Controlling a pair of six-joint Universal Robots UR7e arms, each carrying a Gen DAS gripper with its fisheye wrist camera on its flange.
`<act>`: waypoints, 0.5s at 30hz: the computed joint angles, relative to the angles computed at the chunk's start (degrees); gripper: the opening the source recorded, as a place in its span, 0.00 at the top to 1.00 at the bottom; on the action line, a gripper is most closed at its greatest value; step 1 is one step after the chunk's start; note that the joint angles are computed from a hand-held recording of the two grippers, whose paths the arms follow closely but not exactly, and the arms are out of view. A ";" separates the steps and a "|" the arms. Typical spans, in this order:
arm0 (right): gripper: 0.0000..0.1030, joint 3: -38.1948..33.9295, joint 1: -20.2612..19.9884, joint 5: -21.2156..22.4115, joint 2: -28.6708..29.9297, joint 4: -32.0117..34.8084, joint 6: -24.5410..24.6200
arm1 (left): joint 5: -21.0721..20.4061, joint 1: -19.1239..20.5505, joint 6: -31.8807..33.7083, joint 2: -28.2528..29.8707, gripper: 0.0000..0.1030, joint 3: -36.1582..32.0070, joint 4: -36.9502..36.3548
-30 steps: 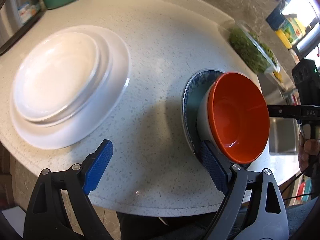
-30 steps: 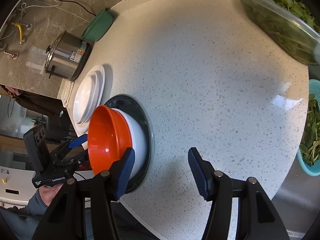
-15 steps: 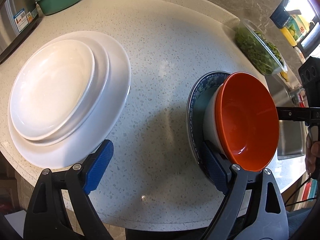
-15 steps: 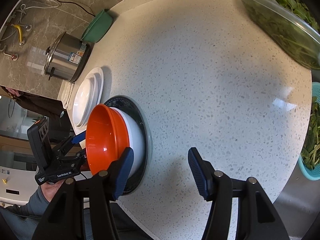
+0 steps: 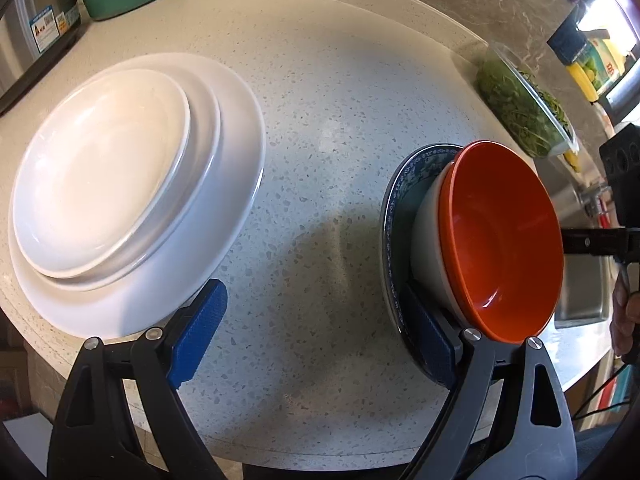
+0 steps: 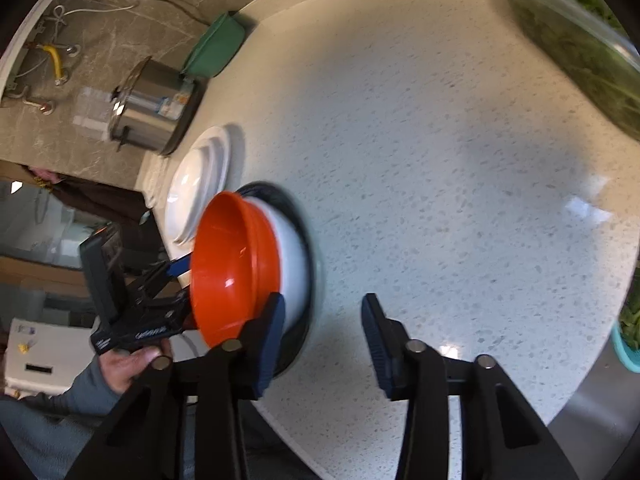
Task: Organize plates and bowls
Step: 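Grip the nested bowl stack rim with the left gripper while the right gripper holds it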
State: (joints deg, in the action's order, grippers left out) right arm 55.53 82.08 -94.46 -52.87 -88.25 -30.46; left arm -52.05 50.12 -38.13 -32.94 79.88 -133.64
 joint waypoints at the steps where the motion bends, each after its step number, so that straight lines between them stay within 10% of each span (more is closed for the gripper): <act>1: 0.59 -0.25 0.06 -0.28 0.18 0.95 -0.80 | -0.09 0.07 0.12 0.02 0.15 -0.03 -0.13; 7: 0.45 2.46 0.60 -2.43 -0.68 -2.49 -0.76 | 0.60 -0.03 1.06 0.93 0.17 -1.26 0.94; 15: 0.57 8.08 2.98 -8.86 -2.62 -7.86 -1.94 | 0.43 -0.16 3.02 1.82 0.29 -1.72 -1.24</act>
